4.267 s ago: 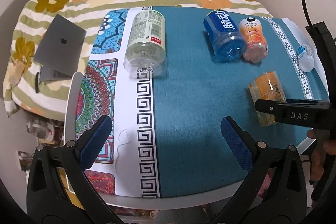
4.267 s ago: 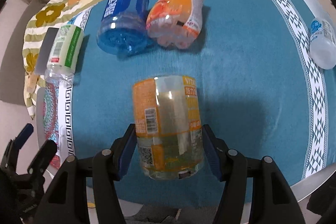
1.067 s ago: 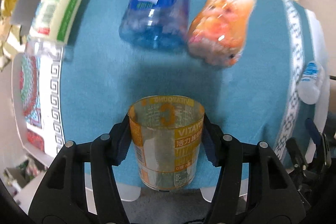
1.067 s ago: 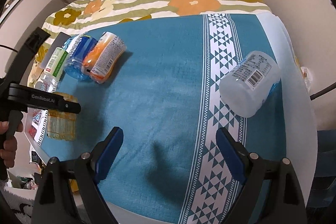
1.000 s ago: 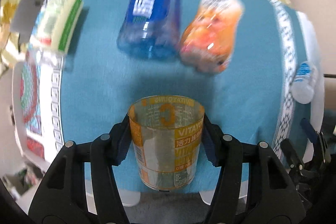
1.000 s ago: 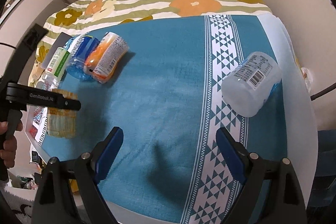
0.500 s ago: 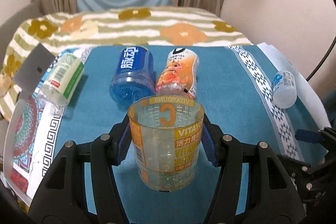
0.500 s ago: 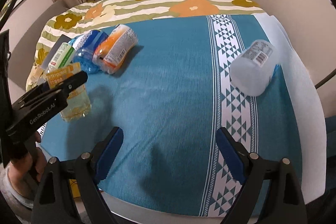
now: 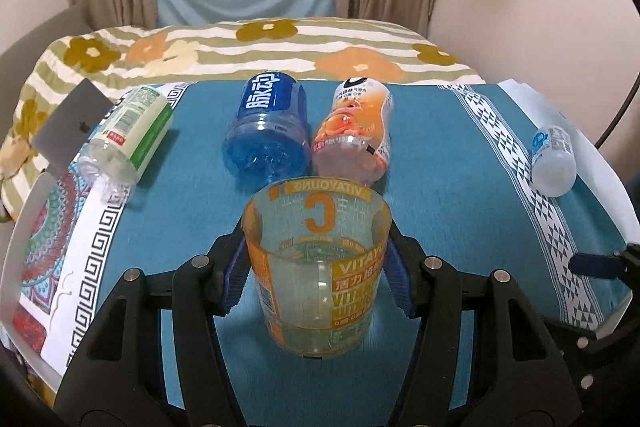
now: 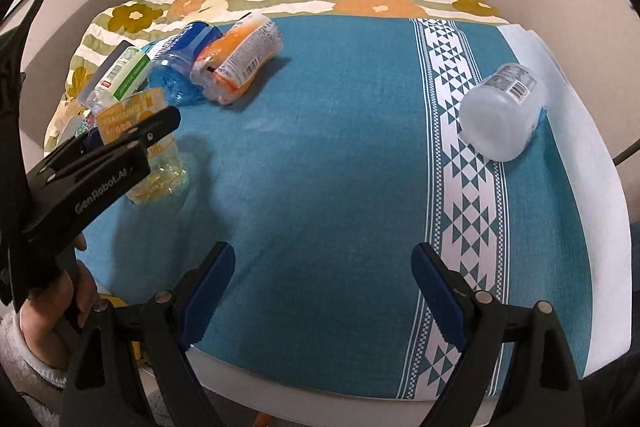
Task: Flip cup upright
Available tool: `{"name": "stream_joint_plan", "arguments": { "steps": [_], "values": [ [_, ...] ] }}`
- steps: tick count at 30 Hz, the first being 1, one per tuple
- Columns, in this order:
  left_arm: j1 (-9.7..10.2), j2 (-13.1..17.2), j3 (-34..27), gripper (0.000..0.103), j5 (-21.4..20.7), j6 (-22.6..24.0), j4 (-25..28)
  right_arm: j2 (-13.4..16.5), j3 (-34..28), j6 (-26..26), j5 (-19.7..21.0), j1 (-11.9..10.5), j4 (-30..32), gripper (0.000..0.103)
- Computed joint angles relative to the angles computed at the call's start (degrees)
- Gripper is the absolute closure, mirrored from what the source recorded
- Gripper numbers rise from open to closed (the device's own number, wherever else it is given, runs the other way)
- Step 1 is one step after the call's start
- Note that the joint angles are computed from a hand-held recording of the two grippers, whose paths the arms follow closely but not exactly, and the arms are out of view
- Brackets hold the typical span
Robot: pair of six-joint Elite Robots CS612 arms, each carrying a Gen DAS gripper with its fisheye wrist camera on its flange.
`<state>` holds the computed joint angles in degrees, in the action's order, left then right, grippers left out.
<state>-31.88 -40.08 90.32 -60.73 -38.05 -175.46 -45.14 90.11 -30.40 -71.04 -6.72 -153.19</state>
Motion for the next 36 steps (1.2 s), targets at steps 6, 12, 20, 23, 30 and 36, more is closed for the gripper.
{"name": "stream_joint_plan", "arguments": {
  "steps": [6,12,20,23,30,36],
  "values": [
    [-0.20,-0.9,1.3,0.040,-1.1,-0.9,1.3,-0.1,0.0,0.1,0.3,0.1,-0.4,0.015],
    [-0.41,-1.6,2.2,0.040,-1.3,-0.9,3.1,-0.2,0.1,0.2,0.7,0.1,-0.4,0.015],
    [-0.21,-1.6,1.8,0.006,-1.8,-0.3,5.4,-0.5,0.4,0.7,1.3,0.1,-0.9,0.015],
    [-0.44,-1.9,2.4,0.000,-0.5,0.2,3.8,-0.6,0.6,0.8,1.4,0.0,-1.4,0.015],
    [-0.90,-3.7,3.5,0.000,0.6,2.7,3.5,-1.6,1.3,1.7,1.5,-0.2,-2.2,0.015],
    [-1.17,-7.6,6.1,0.000,2.8,4.0,3.5,-4.1,3.0,2.8,3.4,-0.4,-5.2,0.015]
  ]
}}
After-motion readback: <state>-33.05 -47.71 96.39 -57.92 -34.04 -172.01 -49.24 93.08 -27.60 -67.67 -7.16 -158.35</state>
